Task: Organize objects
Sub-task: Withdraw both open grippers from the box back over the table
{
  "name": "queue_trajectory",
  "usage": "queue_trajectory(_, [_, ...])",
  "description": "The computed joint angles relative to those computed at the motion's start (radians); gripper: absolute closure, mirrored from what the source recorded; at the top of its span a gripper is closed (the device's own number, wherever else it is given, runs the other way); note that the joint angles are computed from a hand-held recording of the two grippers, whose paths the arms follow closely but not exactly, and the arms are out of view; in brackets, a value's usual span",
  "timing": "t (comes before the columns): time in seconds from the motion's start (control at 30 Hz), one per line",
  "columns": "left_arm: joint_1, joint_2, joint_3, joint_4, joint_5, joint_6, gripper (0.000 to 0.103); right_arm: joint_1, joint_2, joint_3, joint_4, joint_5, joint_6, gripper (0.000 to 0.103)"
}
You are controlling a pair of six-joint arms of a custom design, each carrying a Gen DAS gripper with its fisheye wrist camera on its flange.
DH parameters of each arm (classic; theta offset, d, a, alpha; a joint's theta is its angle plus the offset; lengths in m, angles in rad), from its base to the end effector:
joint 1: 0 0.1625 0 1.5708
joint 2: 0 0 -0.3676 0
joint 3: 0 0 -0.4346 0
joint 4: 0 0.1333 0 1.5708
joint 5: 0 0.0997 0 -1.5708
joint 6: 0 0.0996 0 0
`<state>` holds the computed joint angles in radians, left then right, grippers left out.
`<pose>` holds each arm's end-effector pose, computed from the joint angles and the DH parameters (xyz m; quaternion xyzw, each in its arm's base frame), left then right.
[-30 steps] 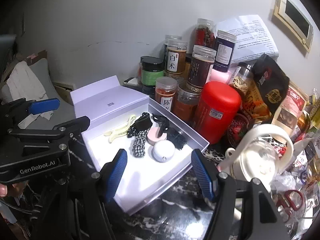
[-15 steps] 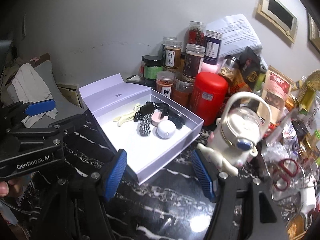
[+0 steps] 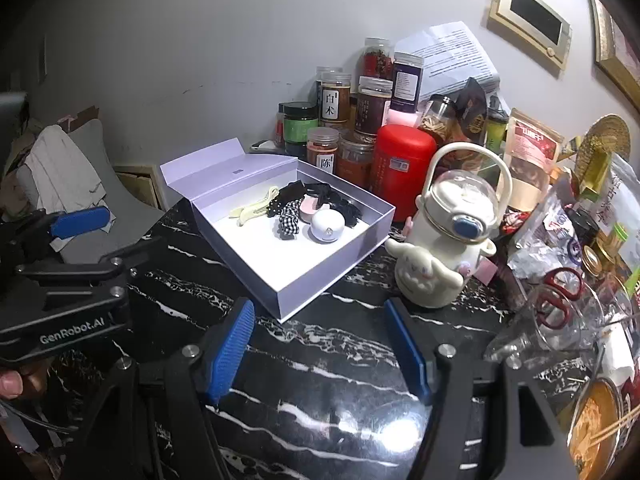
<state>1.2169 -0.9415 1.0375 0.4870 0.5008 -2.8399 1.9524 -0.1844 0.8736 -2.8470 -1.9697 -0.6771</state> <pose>-0.0127 -0.6712 0.3085 0.0150 0.7949 -0.4194 0.4381 0.3971 -0.7356 -0.0677 0.4243 -0.8388 0.2526 0.2293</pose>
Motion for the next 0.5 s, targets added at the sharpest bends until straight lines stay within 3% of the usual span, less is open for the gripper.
queue_trajectory(0.5, [-0.008, -0.075, 0.172, -0.058, -0.04, -0.031, 0.026, -0.01, -0.056, 0.158, -0.061, -0.004, 0.001, 0.035])
